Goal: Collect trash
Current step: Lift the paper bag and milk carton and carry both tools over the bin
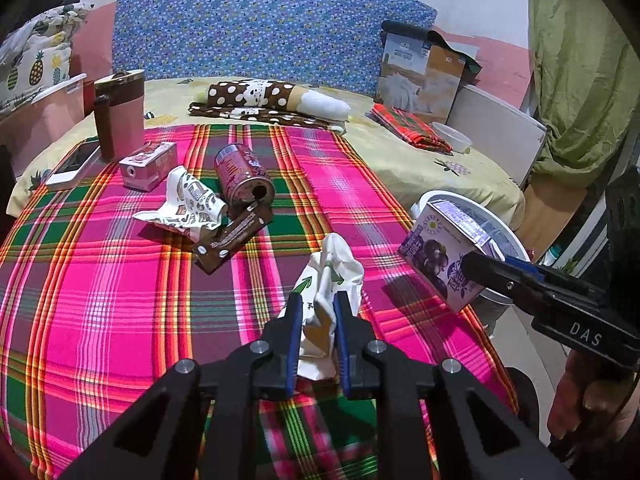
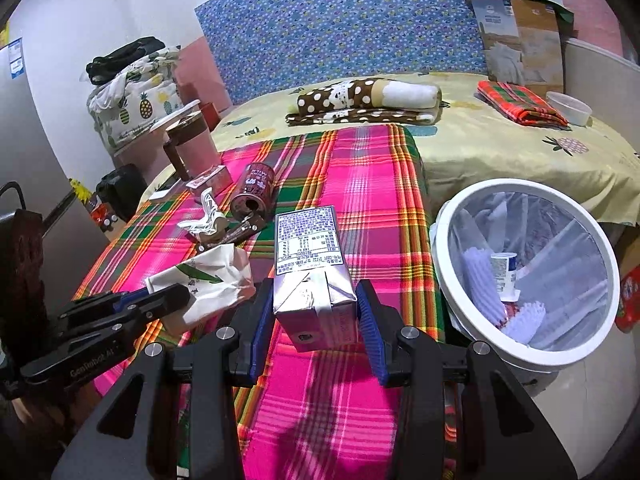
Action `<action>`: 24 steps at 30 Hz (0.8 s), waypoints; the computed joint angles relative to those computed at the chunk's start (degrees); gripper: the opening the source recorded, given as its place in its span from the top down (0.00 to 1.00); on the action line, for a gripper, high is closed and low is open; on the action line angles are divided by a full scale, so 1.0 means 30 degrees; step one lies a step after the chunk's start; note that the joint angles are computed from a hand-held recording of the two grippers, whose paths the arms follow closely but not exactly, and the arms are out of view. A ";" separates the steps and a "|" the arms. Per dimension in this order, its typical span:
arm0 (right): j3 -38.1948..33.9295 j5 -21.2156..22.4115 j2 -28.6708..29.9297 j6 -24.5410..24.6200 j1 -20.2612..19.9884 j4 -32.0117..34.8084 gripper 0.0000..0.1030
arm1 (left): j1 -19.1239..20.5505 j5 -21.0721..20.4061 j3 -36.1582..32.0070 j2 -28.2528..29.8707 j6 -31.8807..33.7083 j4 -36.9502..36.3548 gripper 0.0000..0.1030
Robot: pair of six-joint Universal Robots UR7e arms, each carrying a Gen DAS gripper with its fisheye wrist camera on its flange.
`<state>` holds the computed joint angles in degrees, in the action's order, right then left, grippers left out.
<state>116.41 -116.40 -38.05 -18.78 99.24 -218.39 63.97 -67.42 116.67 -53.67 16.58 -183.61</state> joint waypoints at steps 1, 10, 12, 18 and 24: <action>0.0064 0.0001 -0.0026 -0.0026 -0.0023 -0.0091 0.59 | -0.0045 0.0003 -0.0019 0.0037 0.0011 0.0001 0.84; 0.0612 -0.0080 -0.0400 -0.0001 -0.0212 -0.0787 0.59 | -0.0469 -0.0197 -0.0387 0.0455 0.0165 0.0154 0.84; 0.0745 -0.0128 -0.0521 0.0013 -0.0270 -0.0927 0.59 | -0.0587 -0.0292 -0.0499 0.0601 0.0251 0.0197 0.84; 0.1154 -0.0368 -0.0932 0.0121 -0.0492 -0.1380 0.59 | -0.0982 -0.0596 -0.0879 0.1080 0.0429 0.0355 0.84; 0.1554 -0.0624 -0.1351 0.0124 -0.0725 -0.1875 0.59 | -0.1353 -0.0937 -0.1356 0.1641 0.0472 0.0682 0.84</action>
